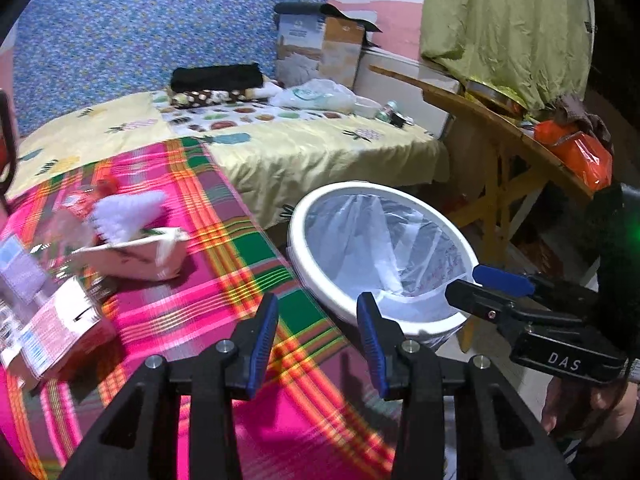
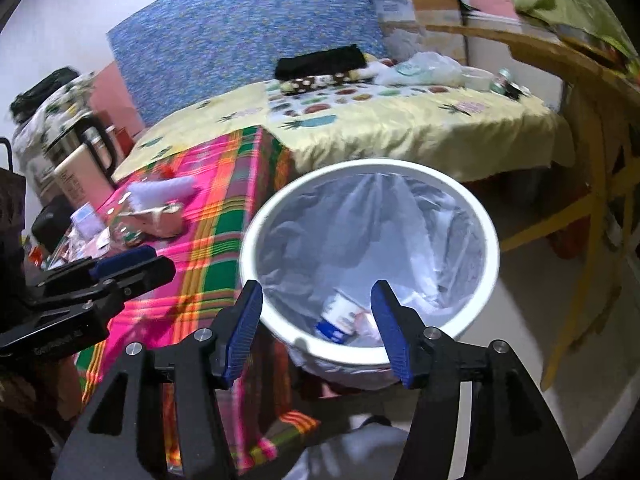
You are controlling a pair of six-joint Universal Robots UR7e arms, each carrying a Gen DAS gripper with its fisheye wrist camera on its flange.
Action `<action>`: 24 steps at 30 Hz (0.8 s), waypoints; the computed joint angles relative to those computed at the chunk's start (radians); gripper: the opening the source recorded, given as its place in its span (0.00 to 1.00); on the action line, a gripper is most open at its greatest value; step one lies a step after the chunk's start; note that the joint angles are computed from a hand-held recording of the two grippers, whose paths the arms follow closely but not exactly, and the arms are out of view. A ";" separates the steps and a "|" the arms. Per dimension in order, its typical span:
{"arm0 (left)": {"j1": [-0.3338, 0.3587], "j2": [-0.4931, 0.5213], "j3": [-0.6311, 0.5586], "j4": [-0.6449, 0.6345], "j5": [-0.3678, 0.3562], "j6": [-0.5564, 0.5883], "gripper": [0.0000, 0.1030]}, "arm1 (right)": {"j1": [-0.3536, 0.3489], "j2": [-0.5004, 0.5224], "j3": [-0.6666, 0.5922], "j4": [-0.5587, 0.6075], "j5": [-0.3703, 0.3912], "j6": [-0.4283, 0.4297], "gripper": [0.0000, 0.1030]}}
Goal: Collect trash
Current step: 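Move both tools back over the table toward the remaining trash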
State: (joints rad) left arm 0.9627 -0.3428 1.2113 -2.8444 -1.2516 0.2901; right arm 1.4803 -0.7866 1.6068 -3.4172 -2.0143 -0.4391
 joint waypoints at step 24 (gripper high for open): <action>0.049 -0.177 0.292 -0.266 0.225 -0.082 0.41 | 0.072 0.059 -0.017 0.099 0.113 -0.072 0.58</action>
State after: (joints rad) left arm 1.0116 -0.5196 1.5038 -3.1100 -1.0269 0.2083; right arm 1.5525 -0.7273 1.5900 -3.3179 -1.9011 -0.5115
